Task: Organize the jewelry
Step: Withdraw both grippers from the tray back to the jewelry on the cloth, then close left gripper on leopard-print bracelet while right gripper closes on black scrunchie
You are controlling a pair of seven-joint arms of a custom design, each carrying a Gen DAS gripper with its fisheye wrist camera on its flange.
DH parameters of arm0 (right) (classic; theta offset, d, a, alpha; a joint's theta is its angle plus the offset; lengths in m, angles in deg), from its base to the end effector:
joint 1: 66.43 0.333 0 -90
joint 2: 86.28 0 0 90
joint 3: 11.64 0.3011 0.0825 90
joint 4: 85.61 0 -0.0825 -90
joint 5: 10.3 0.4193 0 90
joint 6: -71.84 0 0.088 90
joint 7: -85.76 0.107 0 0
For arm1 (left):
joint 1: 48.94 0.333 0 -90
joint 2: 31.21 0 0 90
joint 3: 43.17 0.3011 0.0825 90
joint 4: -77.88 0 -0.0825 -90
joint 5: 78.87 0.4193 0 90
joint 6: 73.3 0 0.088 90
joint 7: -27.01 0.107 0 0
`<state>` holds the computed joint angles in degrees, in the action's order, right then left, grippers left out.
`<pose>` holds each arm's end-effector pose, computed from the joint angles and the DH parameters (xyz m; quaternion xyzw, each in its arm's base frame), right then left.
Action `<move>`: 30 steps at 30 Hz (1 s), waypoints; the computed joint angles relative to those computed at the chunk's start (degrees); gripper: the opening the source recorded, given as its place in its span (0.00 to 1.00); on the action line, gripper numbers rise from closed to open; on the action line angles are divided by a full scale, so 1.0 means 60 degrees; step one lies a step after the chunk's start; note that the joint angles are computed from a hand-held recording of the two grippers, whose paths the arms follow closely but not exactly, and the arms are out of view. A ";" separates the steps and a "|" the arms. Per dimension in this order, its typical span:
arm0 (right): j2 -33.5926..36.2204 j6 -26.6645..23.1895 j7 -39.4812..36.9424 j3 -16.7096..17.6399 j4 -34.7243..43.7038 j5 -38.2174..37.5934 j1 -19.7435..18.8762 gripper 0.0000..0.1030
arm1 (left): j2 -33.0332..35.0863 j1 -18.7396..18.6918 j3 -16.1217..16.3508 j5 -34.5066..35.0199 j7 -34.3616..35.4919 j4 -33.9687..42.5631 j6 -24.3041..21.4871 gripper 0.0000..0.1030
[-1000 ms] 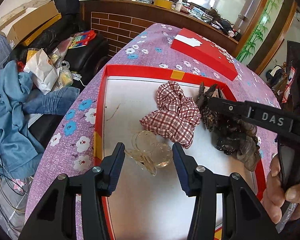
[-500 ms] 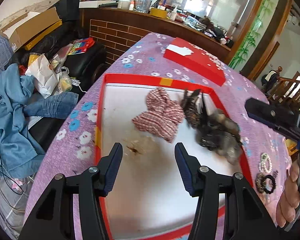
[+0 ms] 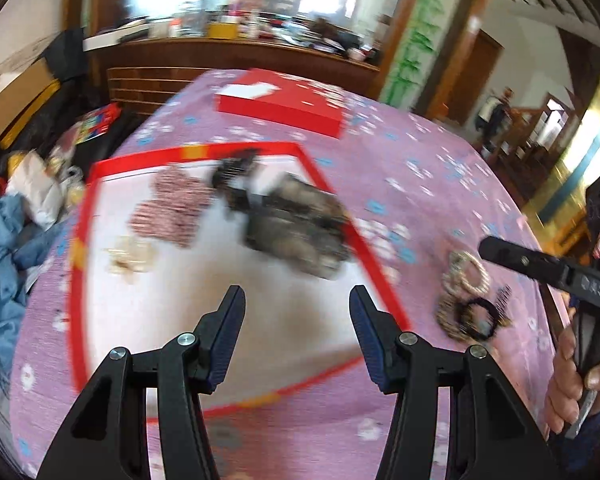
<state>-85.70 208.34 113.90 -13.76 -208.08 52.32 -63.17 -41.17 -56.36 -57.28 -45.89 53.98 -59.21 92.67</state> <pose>0.5951 0.0206 0.3946 -0.7475 0.5214 0.0040 0.4116 0.4933 -0.2311 0.4165 -0.7230 0.5914 -0.3024 0.1900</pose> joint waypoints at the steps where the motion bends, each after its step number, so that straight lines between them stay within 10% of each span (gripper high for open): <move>1: 0.0029 -0.0011 -0.0013 -0.0092 -0.0005 0.0052 -0.0096 0.48 | 0.0155 -0.0083 -0.0080 0.0010 0.0077 0.0169 -0.0051 0.51; 9: 0.0916 0.0395 -0.0112 -0.0335 0.0718 0.0821 -0.0910 0.47 | 0.2249 -0.1241 -0.0176 -0.0832 0.1739 0.2330 -0.0819 0.51; 21: 0.2165 -0.2465 0.0019 -0.0132 0.1882 0.1534 -0.2369 0.48 | 0.5140 -0.2759 0.0359 -0.0086 0.2477 0.5867 -0.3727 0.30; 23: 0.2064 -0.2567 -0.0035 -0.0143 0.1797 0.1628 -0.2433 0.48 | 0.5281 -0.2970 0.0517 0.0373 0.2303 0.6024 -0.3756 0.24; 24: 0.2023 -0.2540 -0.0068 -0.0153 0.1744 0.1650 -0.2434 0.48 | 0.5364 -0.3035 0.0547 0.0526 0.2296 0.6122 -0.3737 0.03; 30: 0.1980 -0.2649 0.0016 -0.0185 0.1724 0.1250 -0.2346 0.48 | 0.5080 -0.3210 0.1053 0.1968 0.0464 0.5878 -0.2919 0.04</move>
<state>-73.82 192.44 114.00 -14.87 -197.73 59.82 -77.24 -10.68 -75.62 -50.96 -34.08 56.76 -23.94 75.16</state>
